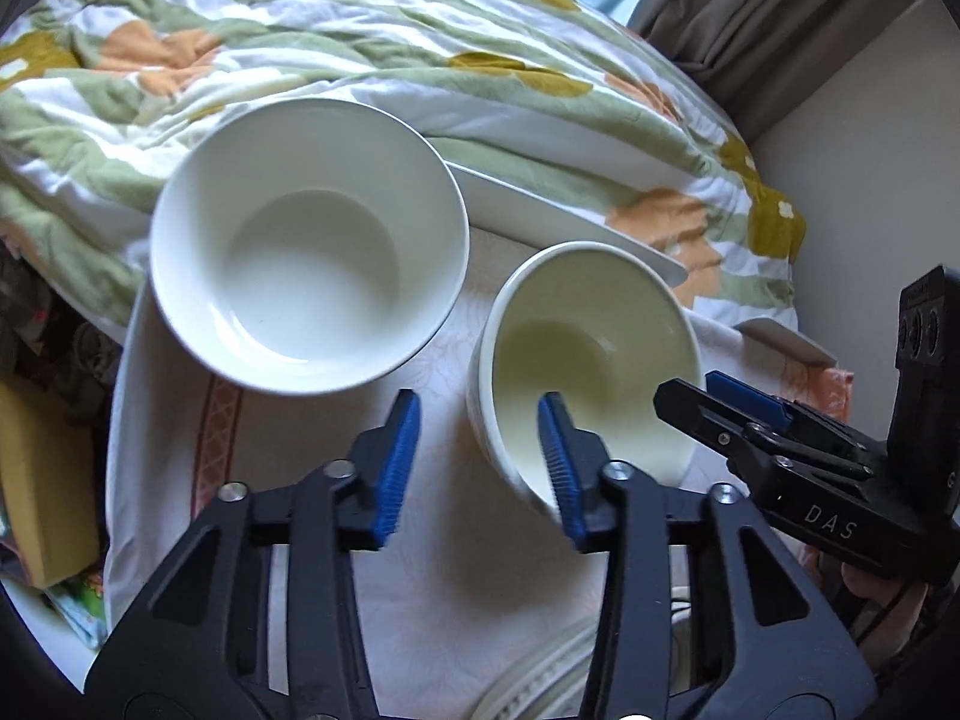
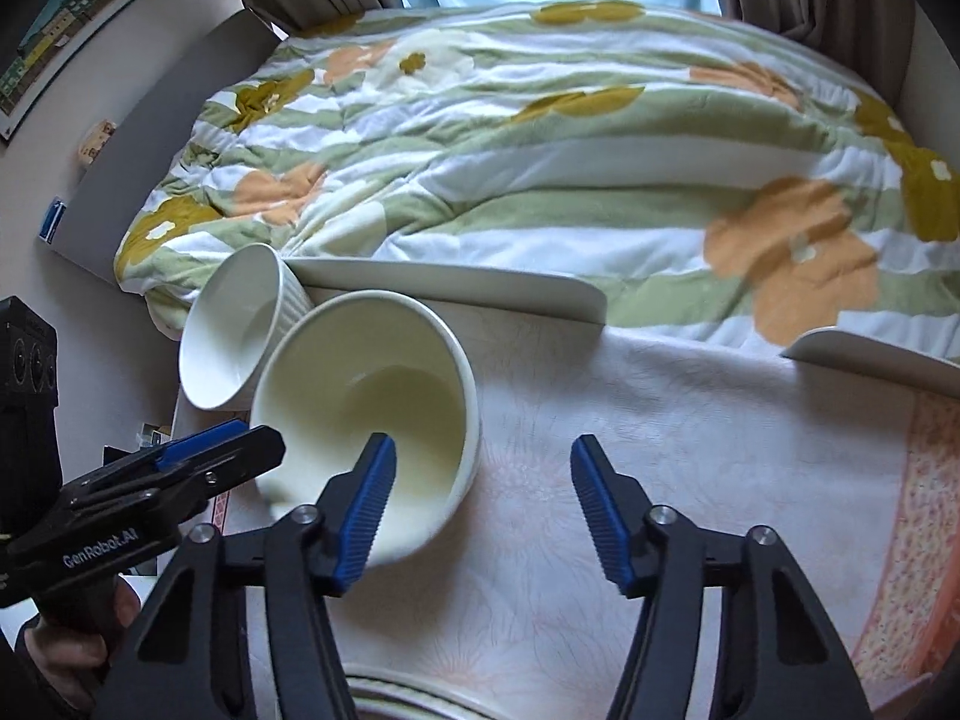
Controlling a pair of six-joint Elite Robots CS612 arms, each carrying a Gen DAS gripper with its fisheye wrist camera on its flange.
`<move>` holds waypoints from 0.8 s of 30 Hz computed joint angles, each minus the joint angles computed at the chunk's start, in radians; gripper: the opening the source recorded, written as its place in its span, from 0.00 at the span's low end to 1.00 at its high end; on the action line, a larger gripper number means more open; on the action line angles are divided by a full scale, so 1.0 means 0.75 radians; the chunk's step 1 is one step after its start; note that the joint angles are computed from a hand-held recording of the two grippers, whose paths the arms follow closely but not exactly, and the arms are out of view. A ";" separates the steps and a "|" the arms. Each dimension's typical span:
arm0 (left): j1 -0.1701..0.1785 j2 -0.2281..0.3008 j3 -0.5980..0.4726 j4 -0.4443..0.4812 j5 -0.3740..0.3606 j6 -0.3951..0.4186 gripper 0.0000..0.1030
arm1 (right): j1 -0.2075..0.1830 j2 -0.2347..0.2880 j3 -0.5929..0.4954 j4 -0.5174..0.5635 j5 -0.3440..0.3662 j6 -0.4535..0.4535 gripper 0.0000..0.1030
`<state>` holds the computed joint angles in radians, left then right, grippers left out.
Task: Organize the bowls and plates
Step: 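Grasp the rim of the cream bowl with both grippers, then carry the cream bowl and lower it into the pink dish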
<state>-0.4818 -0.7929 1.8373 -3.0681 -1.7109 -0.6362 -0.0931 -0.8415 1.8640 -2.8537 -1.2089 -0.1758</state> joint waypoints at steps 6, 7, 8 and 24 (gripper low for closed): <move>-0.003 0.030 -0.038 0.035 -0.023 0.060 0.18 | 0.017 0.020 -0.024 0.029 -0.007 0.002 0.30; -0.004 0.032 -0.040 0.041 -0.020 0.071 0.17 | 0.017 0.021 -0.025 0.028 -0.011 0.001 0.27; -0.007 0.033 -0.041 0.045 -0.009 0.081 0.17 | 0.019 0.022 -0.026 0.026 -0.020 0.002 0.21; -0.033 -0.006 -0.033 0.085 0.088 0.150 0.16 | 0.026 0.009 -0.018 0.005 -0.028 0.018 0.11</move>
<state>-0.5065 -0.7976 1.8126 -3.0045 -1.6451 -0.5235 -0.0733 -0.8351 1.8504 -2.8500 -1.2298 -0.1621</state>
